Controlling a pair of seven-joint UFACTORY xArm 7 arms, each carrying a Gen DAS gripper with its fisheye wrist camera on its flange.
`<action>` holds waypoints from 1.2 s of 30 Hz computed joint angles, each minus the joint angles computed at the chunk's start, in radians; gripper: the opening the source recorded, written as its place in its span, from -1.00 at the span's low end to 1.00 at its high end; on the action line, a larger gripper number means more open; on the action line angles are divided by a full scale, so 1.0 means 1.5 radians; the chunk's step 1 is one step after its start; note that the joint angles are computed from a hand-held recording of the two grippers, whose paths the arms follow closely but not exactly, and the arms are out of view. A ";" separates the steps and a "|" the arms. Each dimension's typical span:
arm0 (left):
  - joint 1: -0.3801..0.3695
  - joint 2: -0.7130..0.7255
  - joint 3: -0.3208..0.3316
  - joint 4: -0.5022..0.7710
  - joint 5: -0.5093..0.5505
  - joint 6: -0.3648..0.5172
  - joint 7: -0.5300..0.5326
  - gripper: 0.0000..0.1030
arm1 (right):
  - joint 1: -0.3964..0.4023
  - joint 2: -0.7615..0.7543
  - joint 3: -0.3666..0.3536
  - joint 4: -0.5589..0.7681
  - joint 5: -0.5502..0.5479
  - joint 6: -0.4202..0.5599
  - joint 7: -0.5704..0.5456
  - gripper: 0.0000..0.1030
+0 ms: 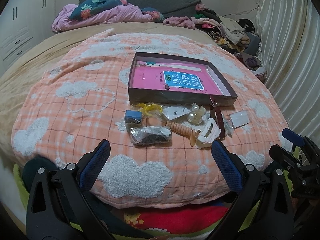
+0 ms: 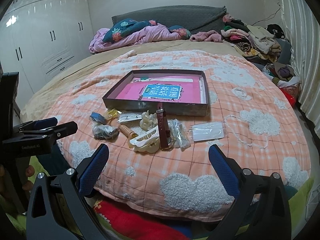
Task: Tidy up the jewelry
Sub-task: 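Move both tools toward the jewelry items in front of the box, then grasp the blue ring box with left tool while right tool grasps the brown watch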
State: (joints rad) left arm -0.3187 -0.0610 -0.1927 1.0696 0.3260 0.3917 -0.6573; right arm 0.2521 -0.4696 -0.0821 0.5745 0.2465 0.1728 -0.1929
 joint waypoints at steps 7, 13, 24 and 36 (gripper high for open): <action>0.009 0.008 0.008 0.002 0.009 0.000 -0.013 0.84 | 0.035 0.037 -0.025 0.030 0.028 0.007 -0.037 0.92; 0.022 0.015 0.020 0.005 0.016 0.007 -0.029 0.84 | 0.058 0.079 -0.036 0.069 0.081 0.018 -0.090 0.92; 0.043 0.042 0.041 0.021 -0.009 0.008 -0.013 0.84 | 0.048 0.164 -0.017 0.151 0.180 0.032 -0.192 0.92; 0.028 0.151 0.055 0.107 -0.093 0.019 0.090 0.84 | -0.025 0.255 0.041 0.232 0.223 0.033 -0.243 0.92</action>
